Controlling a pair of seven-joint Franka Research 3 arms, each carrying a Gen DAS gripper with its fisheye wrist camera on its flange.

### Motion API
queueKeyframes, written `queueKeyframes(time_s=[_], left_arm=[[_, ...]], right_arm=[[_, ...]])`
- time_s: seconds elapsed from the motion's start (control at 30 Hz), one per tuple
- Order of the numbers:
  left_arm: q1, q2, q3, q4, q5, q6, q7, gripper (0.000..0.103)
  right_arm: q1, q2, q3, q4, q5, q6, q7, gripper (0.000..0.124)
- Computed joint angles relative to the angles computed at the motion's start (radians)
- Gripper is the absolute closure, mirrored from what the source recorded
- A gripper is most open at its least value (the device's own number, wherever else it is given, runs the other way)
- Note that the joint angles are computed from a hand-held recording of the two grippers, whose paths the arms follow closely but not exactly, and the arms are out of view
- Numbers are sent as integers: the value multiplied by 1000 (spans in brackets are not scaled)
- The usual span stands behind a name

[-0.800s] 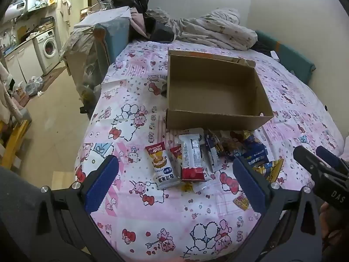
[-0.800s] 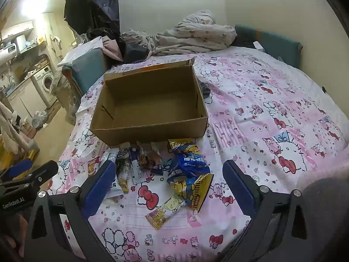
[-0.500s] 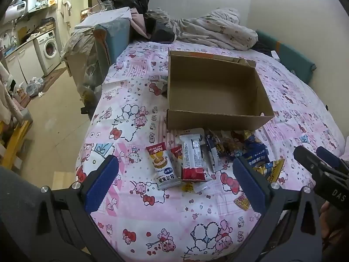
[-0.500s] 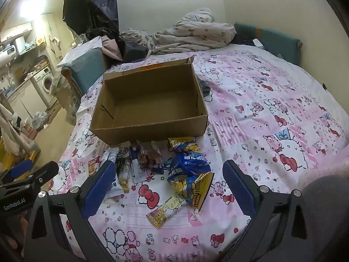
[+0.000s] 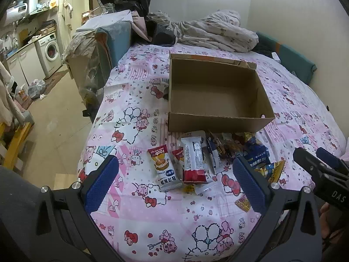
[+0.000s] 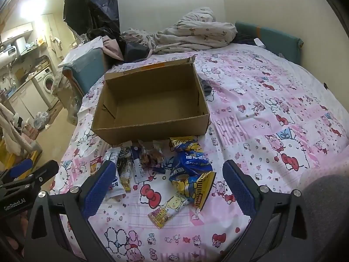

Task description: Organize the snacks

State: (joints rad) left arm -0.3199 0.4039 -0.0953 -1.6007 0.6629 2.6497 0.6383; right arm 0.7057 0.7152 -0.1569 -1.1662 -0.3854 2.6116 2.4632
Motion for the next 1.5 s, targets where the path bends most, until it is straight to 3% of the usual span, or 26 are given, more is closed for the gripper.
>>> queueKeyframes(time_s=[1.5], left_arm=[[6,0,0,-6,-17,6,-18,0]], right_arm=[[2,4,0,2,11,9,-3,23]])
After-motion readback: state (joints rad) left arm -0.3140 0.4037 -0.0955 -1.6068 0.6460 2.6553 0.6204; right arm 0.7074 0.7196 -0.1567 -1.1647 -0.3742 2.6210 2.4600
